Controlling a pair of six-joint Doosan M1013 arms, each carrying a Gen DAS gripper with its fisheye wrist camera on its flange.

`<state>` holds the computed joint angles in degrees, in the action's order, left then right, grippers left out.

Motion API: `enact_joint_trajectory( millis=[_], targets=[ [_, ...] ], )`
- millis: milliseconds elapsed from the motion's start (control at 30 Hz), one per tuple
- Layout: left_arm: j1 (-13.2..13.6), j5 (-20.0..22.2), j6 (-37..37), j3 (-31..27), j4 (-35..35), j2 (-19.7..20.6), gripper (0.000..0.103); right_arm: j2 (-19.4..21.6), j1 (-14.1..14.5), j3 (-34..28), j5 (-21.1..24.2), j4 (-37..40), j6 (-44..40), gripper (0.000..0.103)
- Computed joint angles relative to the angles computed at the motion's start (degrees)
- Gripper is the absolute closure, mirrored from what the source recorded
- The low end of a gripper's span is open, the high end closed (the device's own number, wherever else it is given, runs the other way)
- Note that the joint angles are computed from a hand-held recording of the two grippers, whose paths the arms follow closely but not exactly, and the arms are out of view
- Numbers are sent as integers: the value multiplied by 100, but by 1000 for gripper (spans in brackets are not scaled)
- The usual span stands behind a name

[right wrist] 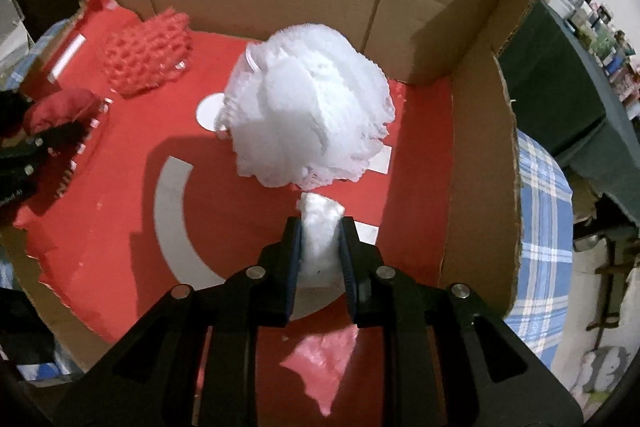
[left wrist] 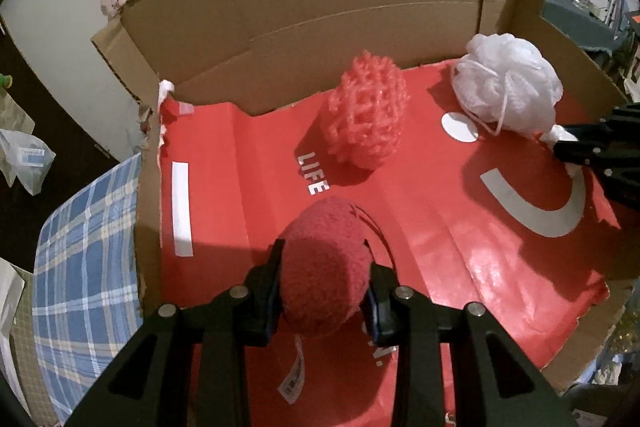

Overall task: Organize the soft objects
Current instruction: 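Open both tools to drop the red pouch and white sock into the box, then withdraw both tools from the box toward the remaining items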

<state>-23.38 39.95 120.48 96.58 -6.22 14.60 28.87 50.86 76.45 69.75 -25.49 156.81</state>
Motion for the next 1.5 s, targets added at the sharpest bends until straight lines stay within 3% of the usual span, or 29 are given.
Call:
enact_joint_trajectory(
  millis=[200,367,433,533,833,933,1100,1200,1333,1500],
  targets=[
    [-14,7,-95,5,125,-13,67,76,42,-77,190,-72,-95,80],
    [40,-168,104,36,-189,-67,54,52,61,-48,156,-109,-31,77],
    [68,-308,323,125,-386,-167,39,52,70,-63,132,-115,-47,69],
    [137,-468,721,261,-834,-325,36,-10,99,-1,-135,-76,-66,50],
    [384,-762,1960,738,-2448,-965,20,-61,462,-206,329,-858,380,36],
    [427,-888,2361,915,-3035,-1215,11,-145,651,-235,419,-1193,643,29],
    [562,-1070,3238,1285,-4099,-1677,5,-327,957,-253,498,-1759,1055,27],
    [663,-1137,3797,1526,-4788,-1943,0,-369,1243,-291,644,-2226,1422,20],
    [839,-1026,4632,1890,-5763,-2327,0,-346,1611,-340,914,-2848,1850,18],
    [953,-967,5199,2252,-6348,-2679,0,-350,2014,-257,1025,-3369,2401,15]
  ],
)
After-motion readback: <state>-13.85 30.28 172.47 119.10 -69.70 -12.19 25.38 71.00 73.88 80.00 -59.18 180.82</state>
